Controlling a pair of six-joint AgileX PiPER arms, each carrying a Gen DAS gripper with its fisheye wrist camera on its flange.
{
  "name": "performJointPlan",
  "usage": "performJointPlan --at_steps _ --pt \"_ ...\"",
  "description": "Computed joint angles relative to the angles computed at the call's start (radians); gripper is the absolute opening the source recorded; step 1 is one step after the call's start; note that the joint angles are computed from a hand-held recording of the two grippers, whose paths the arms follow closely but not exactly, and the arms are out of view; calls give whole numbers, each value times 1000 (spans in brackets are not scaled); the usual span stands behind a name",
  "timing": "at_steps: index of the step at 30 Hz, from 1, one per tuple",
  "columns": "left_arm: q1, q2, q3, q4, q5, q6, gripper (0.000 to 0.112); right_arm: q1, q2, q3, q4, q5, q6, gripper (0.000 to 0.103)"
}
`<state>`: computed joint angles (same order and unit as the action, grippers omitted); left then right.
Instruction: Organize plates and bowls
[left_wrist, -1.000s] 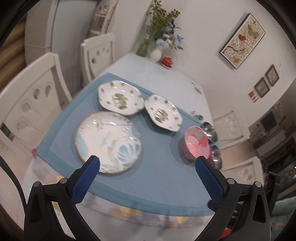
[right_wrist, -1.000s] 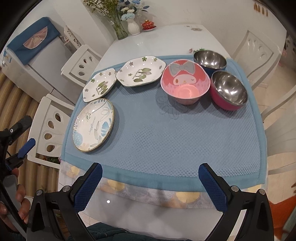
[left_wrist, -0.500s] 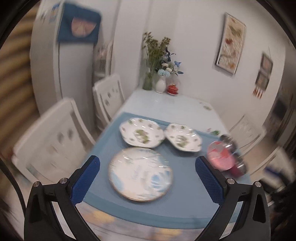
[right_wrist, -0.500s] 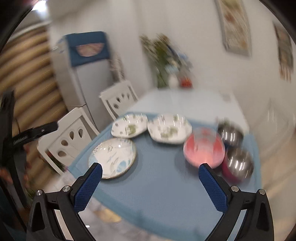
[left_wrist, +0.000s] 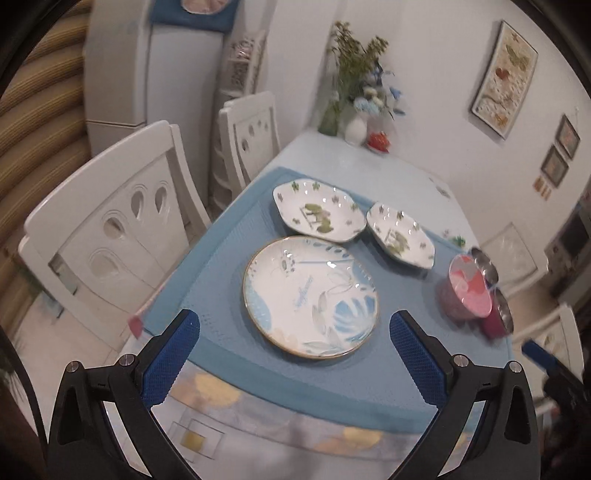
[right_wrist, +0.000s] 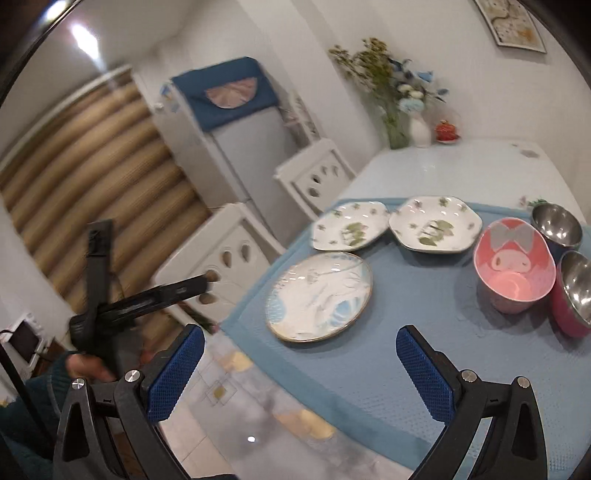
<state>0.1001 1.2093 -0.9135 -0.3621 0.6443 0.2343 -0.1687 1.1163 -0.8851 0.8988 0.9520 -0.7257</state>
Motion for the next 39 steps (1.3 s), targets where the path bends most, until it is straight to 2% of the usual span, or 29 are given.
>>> performJointPlan --at_steps 2,3,6,8,11,12,15,18,20,22,27,30,32,35,39 --pt "-4 8 10 46 -35 34 103 100 34 -21 -90 -91 94 103" --pt "7 18 10 25 -47 88 103 152 69 -46 -140 -122 164 103" --pt "70 113 -30 -142 -60 338 103 307 205 -137 -375 -189 464 103" --pt "94 225 -99 -205 -28 441 102 369 339 -222 -462 -190 620 103" --pt "126 390 -202 -291 56 570 102 363 484 -282 -355 -201 642 103" --pt "124 429 -226 -285 71 576 102 367 517 -300 -361 -200 669 103" --pt "129 582 -343 -286 181 611 102 389 641 -392 -490 -170 850 103" --pt "84 658 -400 -152 166 536 101 381 705 -433 -517 -152 912 103" --pt "61 705 -441 -77 172 508 100 389 747 -472 -561 -122 943 103" --pt "60 742 -482 -66 191 512 100 393 780 -502 -551 -105 918 94" --pt "87 821 -589 -86 288 499 100 361 850 -526 -356 -104 743 84" --pt "88 893 -699 -57 384 429 84 348 873 -533 -262 -115 695 83" --pt "90 931 -753 -52 435 411 69 337 893 -558 -216 -101 669 83" --pt "83 943 -769 -47 439 422 60 347 924 -616 -282 -67 702 69" --pt "85 982 -825 -90 507 442 54 326 943 -631 -243 -44 691 67"
